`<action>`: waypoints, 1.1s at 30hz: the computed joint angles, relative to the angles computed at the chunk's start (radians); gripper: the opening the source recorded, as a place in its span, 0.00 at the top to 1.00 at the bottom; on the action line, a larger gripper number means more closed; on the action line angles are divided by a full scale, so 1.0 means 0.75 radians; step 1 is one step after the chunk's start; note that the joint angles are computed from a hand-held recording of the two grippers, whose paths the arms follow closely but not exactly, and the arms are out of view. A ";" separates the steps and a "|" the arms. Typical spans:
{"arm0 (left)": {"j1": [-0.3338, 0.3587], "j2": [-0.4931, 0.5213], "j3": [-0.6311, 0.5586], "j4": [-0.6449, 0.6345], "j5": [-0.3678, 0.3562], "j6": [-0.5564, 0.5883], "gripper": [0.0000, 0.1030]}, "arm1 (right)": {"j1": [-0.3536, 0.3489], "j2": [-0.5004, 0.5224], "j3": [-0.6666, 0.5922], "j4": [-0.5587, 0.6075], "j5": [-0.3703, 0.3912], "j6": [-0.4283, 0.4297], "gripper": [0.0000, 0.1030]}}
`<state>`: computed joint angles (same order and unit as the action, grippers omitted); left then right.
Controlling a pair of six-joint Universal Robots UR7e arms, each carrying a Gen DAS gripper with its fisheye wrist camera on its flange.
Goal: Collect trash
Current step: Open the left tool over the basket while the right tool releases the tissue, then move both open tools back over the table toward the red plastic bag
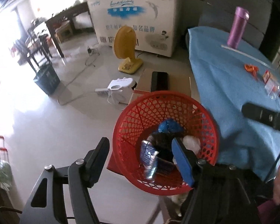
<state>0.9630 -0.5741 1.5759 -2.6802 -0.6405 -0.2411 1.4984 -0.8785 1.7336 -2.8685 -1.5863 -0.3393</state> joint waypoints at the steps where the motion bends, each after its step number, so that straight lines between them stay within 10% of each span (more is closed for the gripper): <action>1: -0.003 0.008 -0.005 0.016 0.002 0.001 0.32 | -0.001 0.002 0.001 -0.014 -0.021 -0.003 0.30; 33: -0.099 0.151 -0.177 0.165 -0.103 0.071 0.32 | -0.218 -0.284 0.147 -0.228 0.012 0.160 0.30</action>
